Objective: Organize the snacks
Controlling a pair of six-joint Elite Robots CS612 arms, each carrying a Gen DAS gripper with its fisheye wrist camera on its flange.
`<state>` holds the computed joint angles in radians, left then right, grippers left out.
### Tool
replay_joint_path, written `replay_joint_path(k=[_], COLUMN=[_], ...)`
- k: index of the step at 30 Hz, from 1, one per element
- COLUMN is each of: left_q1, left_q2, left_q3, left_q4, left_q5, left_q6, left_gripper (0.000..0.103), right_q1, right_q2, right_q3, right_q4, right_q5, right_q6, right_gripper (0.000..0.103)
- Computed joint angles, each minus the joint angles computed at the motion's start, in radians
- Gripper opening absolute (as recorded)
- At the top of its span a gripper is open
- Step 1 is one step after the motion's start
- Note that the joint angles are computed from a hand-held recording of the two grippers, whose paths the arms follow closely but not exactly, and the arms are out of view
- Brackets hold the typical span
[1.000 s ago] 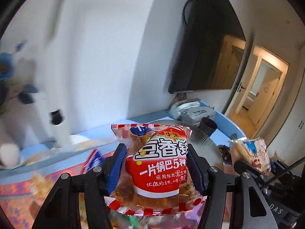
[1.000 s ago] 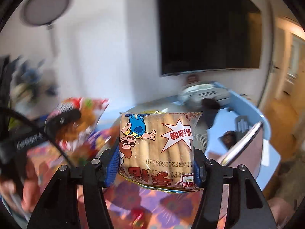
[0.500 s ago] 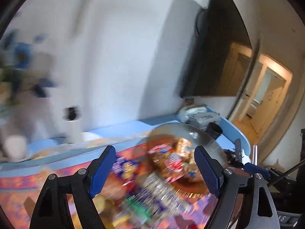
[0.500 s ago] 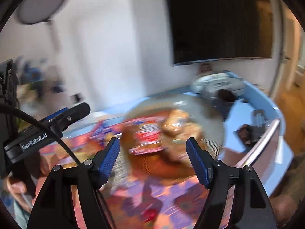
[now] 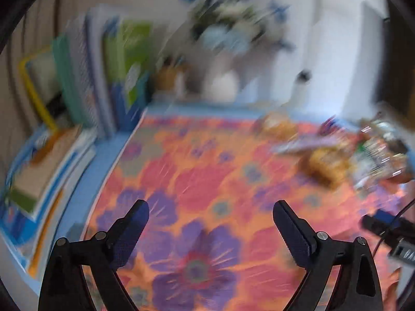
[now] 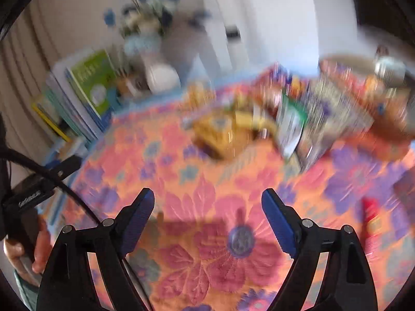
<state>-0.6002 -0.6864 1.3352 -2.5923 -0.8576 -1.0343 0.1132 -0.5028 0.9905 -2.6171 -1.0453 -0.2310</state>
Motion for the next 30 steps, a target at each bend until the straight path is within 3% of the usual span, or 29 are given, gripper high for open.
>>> replay_joint_path(k=[2, 8, 12, 16, 17, 19, 20, 25, 30], left_q1=[0.006, 0.039, 0.057, 0.078, 0.079, 0.074, 0.073, 0.069, 0.067], left_q2=[0.013, 0.042, 0.052, 0.072, 0.077, 0.081, 0.08, 0.077, 0.077], left_q3=[-0.004, -0.037, -0.054, -0.105, -0.117, -0.126, -0.124, -0.11, -0.103], left_q4=[0.036, 0.015, 0.034, 0.144, 0.17, 0.193, 0.194, 0.165, 0.144], left_q5=[-0.008, -0.117, -0.161, -0.181, -0.178, -0.158, -0.153, -0.153, -0.14], left_q6=[-0.011, -0.022, -0.078, -0.112, -0.108, -0.115, -0.12, -0.077, -0.075], left_gripper=[0.091, 0.091, 0.091, 0.1, 0.103, 0.103, 0.103, 0.103, 0.103], right_q1=[0.014, 0.029, 0.042, 0.065, 0.07, 0.087, 0.093, 0.083, 0.078], right_q2=[0.02, 0.046, 0.067, 0.096, 0.101, 0.113, 0.119, 0.139, 0.13], right_q3=[-0.02, -0.076, -0.124, -0.192, -0.199, -0.204, -0.205, -0.248, -0.204], right_q4=[-0.003, 0.049, 0.108, 0.199, 0.198, 0.151, 0.126, 0.173, 0.089], right_q5=[-0.082, -0.146, -0.182, -0.217, -0.239, -0.324, -0.355, -0.302, -0.278], right_q6=[0.006, -0.034, -0.074, -0.125, -0.131, -0.156, -0.168, -0.17, -0.151], right_gripper=[0.085, 0.085, 0.085, 0.086, 0.087, 0.103, 0.103, 0.103, 0.103])
